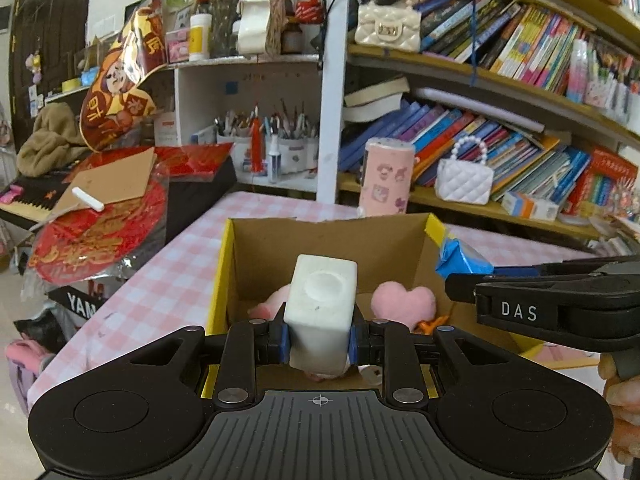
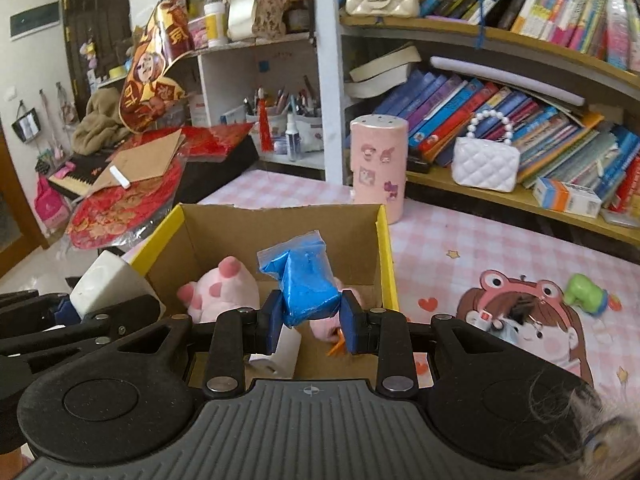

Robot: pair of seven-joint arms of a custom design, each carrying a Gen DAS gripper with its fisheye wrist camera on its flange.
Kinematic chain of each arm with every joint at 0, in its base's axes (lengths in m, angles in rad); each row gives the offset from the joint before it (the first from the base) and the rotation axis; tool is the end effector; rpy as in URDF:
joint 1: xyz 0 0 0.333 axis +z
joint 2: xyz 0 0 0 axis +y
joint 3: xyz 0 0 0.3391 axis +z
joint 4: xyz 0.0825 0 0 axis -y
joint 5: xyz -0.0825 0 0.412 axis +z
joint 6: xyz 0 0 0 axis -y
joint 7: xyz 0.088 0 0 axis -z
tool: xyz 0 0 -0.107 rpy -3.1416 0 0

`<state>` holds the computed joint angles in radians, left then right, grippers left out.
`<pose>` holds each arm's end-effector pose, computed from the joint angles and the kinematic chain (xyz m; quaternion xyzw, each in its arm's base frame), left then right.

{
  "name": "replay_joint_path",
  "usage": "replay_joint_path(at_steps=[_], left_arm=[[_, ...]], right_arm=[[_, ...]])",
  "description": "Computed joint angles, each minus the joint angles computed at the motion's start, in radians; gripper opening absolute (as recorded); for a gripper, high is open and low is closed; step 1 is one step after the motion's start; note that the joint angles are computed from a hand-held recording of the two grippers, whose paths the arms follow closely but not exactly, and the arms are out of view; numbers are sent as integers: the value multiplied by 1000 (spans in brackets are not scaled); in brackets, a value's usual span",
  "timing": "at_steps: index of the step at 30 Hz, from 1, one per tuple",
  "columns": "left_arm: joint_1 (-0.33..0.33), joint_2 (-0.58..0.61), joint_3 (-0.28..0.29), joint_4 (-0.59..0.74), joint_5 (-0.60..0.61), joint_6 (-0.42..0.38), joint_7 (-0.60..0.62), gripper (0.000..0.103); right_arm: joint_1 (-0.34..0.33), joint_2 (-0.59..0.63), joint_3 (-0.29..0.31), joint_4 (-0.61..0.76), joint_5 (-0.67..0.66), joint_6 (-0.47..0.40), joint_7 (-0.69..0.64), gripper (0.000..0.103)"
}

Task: Organize objects
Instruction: 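Lower the cube and packet into the box and open both grippers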

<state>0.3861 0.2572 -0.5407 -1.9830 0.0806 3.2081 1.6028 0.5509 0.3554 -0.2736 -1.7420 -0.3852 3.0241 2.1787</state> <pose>0.6684 -0.0818 0.4842 -0.5597 0.6730 -0.3857 0.2917 0.6830 0.2519 0.4933 -0.6567 0.5975 -0.2821 0.3635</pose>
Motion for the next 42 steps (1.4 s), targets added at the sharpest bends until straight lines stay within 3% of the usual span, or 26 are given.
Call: replay_joint_path(at_steps=[3, 6, 12, 17, 26, 29, 31, 34, 38, 42], left_arm=[[-141, 17, 149, 36, 38, -31, -50, 24], [-242, 35, 256, 67, 74, -61, -89, 24], [-344, 70, 363, 116, 138, -119, -138, 24], [-374, 86, 393, 136, 174, -150, -157, 24], [-389, 96, 410, 148, 202, -157, -178, 27], [-375, 94, 396, 148, 200, -149, -172, 28], [-373, 89, 396, 140, 197, -130, -175, 32], [-419, 77, 458, 126, 236, -86, -229, 44], [-391, 64, 437, 111, 232, -45, -247, 57], [-370, 48, 422, 92, 233, -14, -259, 58]], right_arm=[[-69, 39, 74, 44, 58, -19, -109, 28], [-117, 80, 131, 94, 120, -54, -228, 28], [-168, 140, 197, 170, 226, -129, -437, 28], [-144, 162, 170, 192, 225, -139, -524, 28], [-150, 199, 182, 254, 275, -196, -627, 28], [-140, 196, 170, 248, 278, -179, -614, 35], [-137, 194, 164, 247, 282, -178, -604, 37], [-130, 185, 152, 240, 287, -170, -570, 38], [-117, 163, 129, 215, 282, -145, -506, 45], [-89, 136, 97, 179, 252, -117, -439, 47]])
